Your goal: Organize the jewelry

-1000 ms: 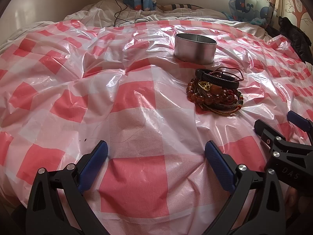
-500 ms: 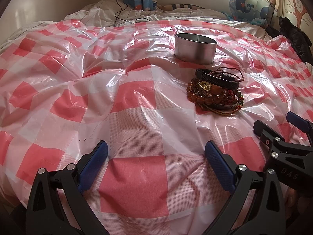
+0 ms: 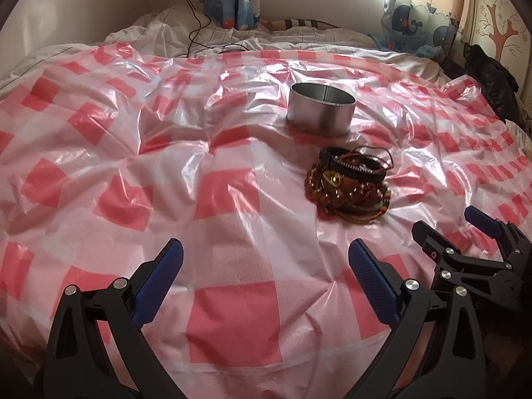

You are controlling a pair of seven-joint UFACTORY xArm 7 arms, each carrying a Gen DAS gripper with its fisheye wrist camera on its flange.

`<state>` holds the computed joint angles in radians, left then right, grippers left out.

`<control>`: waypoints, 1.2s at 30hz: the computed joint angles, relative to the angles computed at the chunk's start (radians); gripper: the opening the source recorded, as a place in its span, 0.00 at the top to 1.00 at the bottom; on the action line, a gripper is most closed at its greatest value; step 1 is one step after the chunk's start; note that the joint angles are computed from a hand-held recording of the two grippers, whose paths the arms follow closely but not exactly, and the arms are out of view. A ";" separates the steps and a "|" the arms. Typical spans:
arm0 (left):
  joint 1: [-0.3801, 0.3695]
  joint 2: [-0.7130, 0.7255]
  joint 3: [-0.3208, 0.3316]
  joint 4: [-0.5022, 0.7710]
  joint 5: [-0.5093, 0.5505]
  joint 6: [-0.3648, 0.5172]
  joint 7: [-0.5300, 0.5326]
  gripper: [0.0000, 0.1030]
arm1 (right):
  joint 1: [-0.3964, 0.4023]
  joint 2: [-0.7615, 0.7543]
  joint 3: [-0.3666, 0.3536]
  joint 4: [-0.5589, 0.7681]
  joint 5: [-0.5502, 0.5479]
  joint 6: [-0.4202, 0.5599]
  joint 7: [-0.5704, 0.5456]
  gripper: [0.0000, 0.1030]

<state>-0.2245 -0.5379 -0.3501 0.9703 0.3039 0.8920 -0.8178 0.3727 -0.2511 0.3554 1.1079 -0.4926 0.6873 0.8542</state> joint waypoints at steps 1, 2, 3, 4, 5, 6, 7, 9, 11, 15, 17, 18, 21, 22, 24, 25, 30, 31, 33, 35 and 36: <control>-0.001 0.013 0.017 0.016 -0.011 -0.006 0.014 0.07 | 0.001 -0.003 -0.007 0.005 0.005 -0.009 -0.012 0.06; 0.004 0.032 0.030 0.037 -0.017 -0.008 0.026 0.07 | 0.001 -0.007 -0.013 0.007 0.010 -0.021 -0.027 0.06; 0.011 0.057 0.042 0.063 -0.021 -0.008 0.036 0.07 | 0.001 -0.007 -0.019 0.012 0.014 -0.036 -0.048 0.06; 0.021 0.083 0.050 0.091 -0.017 -0.008 0.044 0.07 | 0.003 0.000 -0.026 0.024 0.024 -0.045 -0.081 0.06; 0.033 0.115 0.056 0.124 -0.006 -0.007 0.051 0.07 | 0.010 0.013 -0.038 0.041 0.049 -0.049 -0.132 0.06; 0.040 0.147 0.060 0.155 0.005 -0.004 0.060 0.07 | 0.020 0.024 -0.052 0.055 0.086 -0.056 -0.188 0.06; 0.041 0.180 0.068 0.184 0.010 -0.007 0.074 0.07 | 0.030 0.034 -0.067 0.064 0.124 -0.073 -0.246 0.06; 0.034 0.227 0.095 0.218 -0.005 -0.017 0.103 0.07 | 0.053 0.066 -0.090 0.099 0.206 -0.094 -0.380 0.06; 0.023 0.254 0.122 0.223 -0.039 -0.028 0.128 0.07 | 0.066 0.101 -0.098 0.142 0.253 -0.107 -0.499 0.06; -0.030 0.222 0.185 0.129 -0.190 -0.140 0.254 0.07 | 0.062 0.179 -0.095 0.244 0.230 -0.086 -0.581 0.06; -0.055 0.231 0.195 0.127 -0.245 -0.180 0.342 0.07 | 0.056 0.213 -0.104 0.288 0.204 -0.066 -0.562 0.06; -0.055 0.236 0.187 0.130 -0.244 -0.200 0.359 0.07 | 0.052 0.225 -0.112 0.300 0.191 -0.056 -0.541 0.06; -0.036 0.249 0.143 0.144 -0.174 -0.229 0.346 0.07 | 0.039 0.244 -0.142 0.314 0.301 -0.021 -0.572 0.10; -0.032 0.253 0.135 0.148 -0.161 -0.230 0.335 0.07 | 0.036 0.256 -0.147 0.328 0.350 0.002 -0.607 0.14; -0.032 0.255 0.136 0.150 -0.163 -0.223 0.322 0.07 | 0.034 0.284 -0.151 0.362 0.407 0.047 -0.675 0.34; -0.028 0.255 0.133 0.150 -0.156 -0.217 0.307 0.07 | 0.034 0.296 -0.152 0.374 0.425 0.059 -0.704 0.37; -0.025 0.239 0.156 0.134 -0.188 -0.211 0.289 0.07 | 0.047 0.364 -0.148 0.444 0.481 0.117 -0.793 0.49; -0.028 0.237 0.163 0.130 -0.206 -0.212 0.296 0.07 | 0.047 0.370 -0.148 0.447 0.502 0.122 -0.806 0.49; -0.032 0.237 0.170 0.126 -0.231 -0.215 0.307 0.07 | 0.047 0.375 -0.149 0.443 0.531 0.122 -0.822 0.61; -0.038 0.237 0.175 0.124 -0.253 -0.220 0.324 0.07 | 0.040 0.375 -0.146 0.436 0.593 0.112 -0.857 0.83; -0.039 0.238 0.172 0.124 -0.255 -0.222 0.328 0.07 | 0.038 0.374 -0.146 0.432 0.613 0.107 -0.862 0.91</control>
